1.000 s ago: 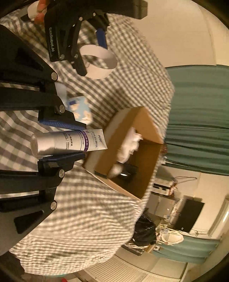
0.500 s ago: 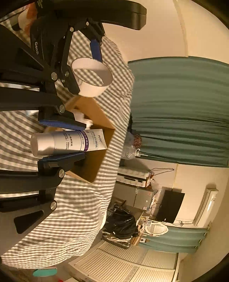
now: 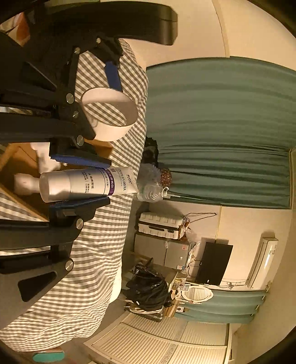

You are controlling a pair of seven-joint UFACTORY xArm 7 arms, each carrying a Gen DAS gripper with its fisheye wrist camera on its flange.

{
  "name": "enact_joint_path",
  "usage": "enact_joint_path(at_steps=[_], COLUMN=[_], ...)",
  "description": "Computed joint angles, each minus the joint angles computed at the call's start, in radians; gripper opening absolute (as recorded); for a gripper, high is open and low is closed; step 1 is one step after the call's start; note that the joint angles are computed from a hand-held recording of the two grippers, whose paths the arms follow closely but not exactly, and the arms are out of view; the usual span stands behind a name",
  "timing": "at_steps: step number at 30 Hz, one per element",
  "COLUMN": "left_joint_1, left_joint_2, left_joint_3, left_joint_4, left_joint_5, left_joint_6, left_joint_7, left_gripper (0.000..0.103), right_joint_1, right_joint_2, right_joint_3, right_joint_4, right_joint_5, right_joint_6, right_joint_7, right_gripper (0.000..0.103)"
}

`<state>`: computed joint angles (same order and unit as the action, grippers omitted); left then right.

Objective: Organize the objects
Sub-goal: 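Carry the tape roll with the left tool while the right tool carries the tube, releasing both into the box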

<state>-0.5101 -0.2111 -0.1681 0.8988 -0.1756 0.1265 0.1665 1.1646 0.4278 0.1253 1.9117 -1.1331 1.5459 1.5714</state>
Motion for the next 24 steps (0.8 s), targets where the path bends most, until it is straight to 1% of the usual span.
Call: enact_joint_path(at_steps=[2, 3, 6, 7, 8, 10, 11, 12, 14, 16, 17, 19, 20, 21, 24], left_joint_1=[0.002, -0.018, -0.08, -0.074, -0.055, -0.013, 0.004, 0.011, 0.006, -0.003, 0.001, 0.022, 0.043, 0.051, 0.05], left_joint_2=[0.047, 0.068, 0.105, 0.116, 0.123, 0.127, 0.132, 0.135, 0.139, 0.143, 0.146, 0.155, 0.161, 0.166, 0.18], left_joint_3=[-0.003, 0.014, 0.063, 0.056, 0.037, -0.001, -0.017, -0.024, -0.026, -0.024, -0.03, -0.048, -0.061, -0.069, -0.068], left_joint_4=[0.019, 0.025, 0.022, 0.022, 0.02, 0.001, -0.003, -0.007, -0.008, -0.011, -0.013, -0.018, -0.018, -0.016, -0.014], left_joint_5=[0.005, -0.027, -0.188, -0.207, -0.188, -0.11, -0.066, -0.045, -0.053, -0.079, -0.067, 0.011, 0.093, 0.142, 0.181], left_joint_6=[-0.027, -0.035, -0.046, -0.039, -0.039, -0.048, -0.054, -0.056, -0.052, -0.051, -0.052, -0.052, -0.046, -0.039, -0.026], left_joint_7=[0.001, 0.031, 0.182, 0.204, 0.192, 0.144, 0.114, 0.101, 0.112, 0.14, 0.134, 0.077, 0.012, -0.03, -0.057], left_gripper=[0.087, 0.087, 0.087, 0.087, 0.087, 0.087, 0.087, 0.087, 0.087, 0.087, 0.087, 0.087, 0.087, 0.087, 0.087], right_joint_1=[-0.03, -0.05, -0.116, -0.132, -0.144, -0.174, -0.183, -0.194, -0.203, -0.207, -0.207, -0.216, -0.221, -0.226, -0.237], right_joint_2=[-0.03, -0.047, -0.08, -0.084, -0.077, -0.078, -0.082, -0.085, -0.092, -0.092, -0.093, -0.103, -0.11, -0.112, -0.116], right_joint_3=[-0.004, -0.002, 0.016, 0.023, 0.029, 0.037, 0.041, 0.044, 0.051, 0.056, 0.056, 0.059, 0.061, 0.064, 0.07], right_joint_4=[-0.053, -0.088, -0.182, -0.207, -0.216, -0.256, -0.278, -0.294, -0.321, -0.33, -0.336, -0.359, -0.371, -0.382, -0.405], right_joint_5=[0.004, 0.007, 0.028, 0.036, 0.045, 0.071, 0.08, 0.091, 0.107, 0.119, 0.12, 0.129, 0.133, 0.139, 0.145], right_joint_6=[-0.042, -0.072, -0.171, -0.189, -0.198, -0.244, -0.264, -0.283, -0.298, -0.292, -0.286, -0.295, -0.299, -0.305, -0.327], right_joint_7=[0.025, 0.056, 0.132, 0.144, 0.147, 0.165, 0.179, 0.188, 0.199, 0.195, 0.199, 0.208, 0.214, 0.219, 0.236], right_gripper=[0.025, 0.025, 0.025, 0.025, 0.025, 0.025, 0.025, 0.025, 0.025, 0.025, 0.025, 0.025, 0.025, 0.025, 0.025])
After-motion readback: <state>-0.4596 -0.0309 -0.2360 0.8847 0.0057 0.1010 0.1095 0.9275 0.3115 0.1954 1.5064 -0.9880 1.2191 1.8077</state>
